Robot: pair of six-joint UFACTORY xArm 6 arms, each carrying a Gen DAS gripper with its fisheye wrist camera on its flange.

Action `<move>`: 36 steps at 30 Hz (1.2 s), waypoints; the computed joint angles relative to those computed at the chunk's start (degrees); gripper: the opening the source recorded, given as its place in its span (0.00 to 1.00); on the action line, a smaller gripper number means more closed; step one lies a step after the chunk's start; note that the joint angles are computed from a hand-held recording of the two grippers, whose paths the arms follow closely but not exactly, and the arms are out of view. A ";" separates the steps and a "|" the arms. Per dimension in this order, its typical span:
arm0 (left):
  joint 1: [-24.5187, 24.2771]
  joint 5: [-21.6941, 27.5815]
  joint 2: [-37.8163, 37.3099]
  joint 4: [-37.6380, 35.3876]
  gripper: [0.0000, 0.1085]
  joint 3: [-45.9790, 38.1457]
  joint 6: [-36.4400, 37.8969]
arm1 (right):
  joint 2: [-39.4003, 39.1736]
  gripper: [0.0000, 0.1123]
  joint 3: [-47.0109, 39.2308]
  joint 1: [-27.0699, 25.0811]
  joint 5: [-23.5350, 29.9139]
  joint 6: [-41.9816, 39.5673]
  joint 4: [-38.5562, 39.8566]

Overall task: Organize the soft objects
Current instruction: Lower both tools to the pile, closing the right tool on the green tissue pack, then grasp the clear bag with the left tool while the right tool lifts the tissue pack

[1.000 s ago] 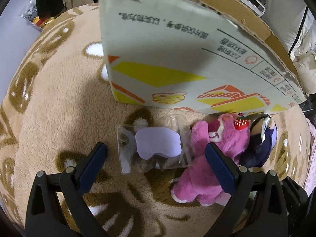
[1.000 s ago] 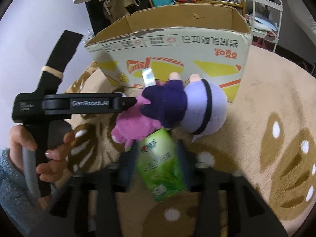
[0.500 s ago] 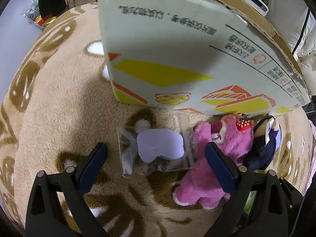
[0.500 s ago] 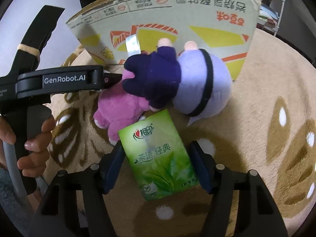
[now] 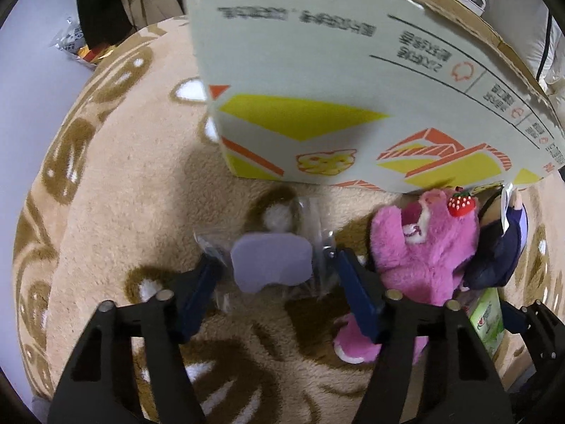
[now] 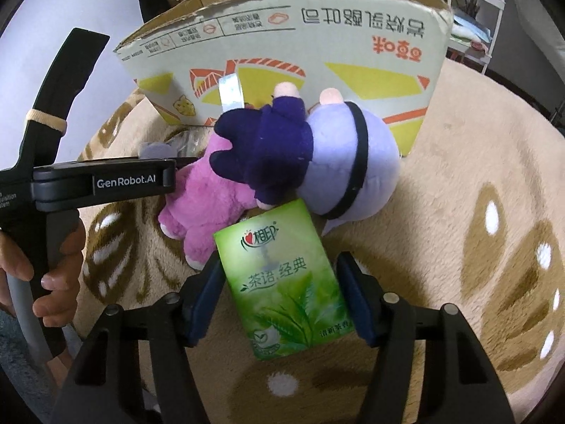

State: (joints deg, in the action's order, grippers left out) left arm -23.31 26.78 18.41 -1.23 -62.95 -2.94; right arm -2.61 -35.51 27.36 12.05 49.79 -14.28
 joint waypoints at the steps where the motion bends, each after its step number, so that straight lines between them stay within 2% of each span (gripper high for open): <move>1: 0.12 -0.79 -1.11 -0.51 0.53 1.75 0.19 | -0.18 0.59 -0.04 -0.01 0.17 0.64 -0.92; 4: 1.55 -0.79 -3.05 -6.19 0.37 2.90 3.19 | -0.71 0.59 -0.14 0.03 0.57 1.66 -2.23; 7: 2.69 -0.14 -3.97 -15.10 0.34 3.49 8.34 | -1.47 0.58 0.10 -0.06 0.86 2.00 -2.87; 14: 3.49 -0.25 -4.91 -19.43 0.33 4.50 11.45 | -0.44 0.58 -1.31 0.69 1.73 4.98 -5.16; 18: 5.59 0.95 -6.44 -26.09 0.24 4.75 18.26 | -0.91 0.58 -0.89 0.46 1.52 6.33 -6.92; 22: 4.39 0.02 -10.35 -32.09 0.18 7.61 25.24 | -1.38 0.58 -0.91 0.38 1.67 7.93 -8.82; 25: 2.64 -3.36 -13.16 -30.41 0.11 10.54 24.79 | -2.44 0.57 -0.72 0.44 2.37 9.82 -11.05; 27: 1.96 -4.64 -15.10 -28.61 0.10 12.17 22.36 | -3.34 0.57 -0.52 0.47 2.94 11.77 -13.15; 31: 2.86 -6.02 -18.24 -29.86 0.10 14.91 24.62 | -5.95 0.55 0.25 0.19 3.73 18.16 -19.73; 33: 1.98 -6.55 -19.66 -28.24 0.10 15.87 22.70 | -7.59 0.54 0.62 0.16 4.35 22.47 -24.18; 36: 0.93 -10.14 -22.52 -24.17 0.10 19.00 18.59 | -10.25 0.53 0.98 0.31 5.92 28.49 -30.57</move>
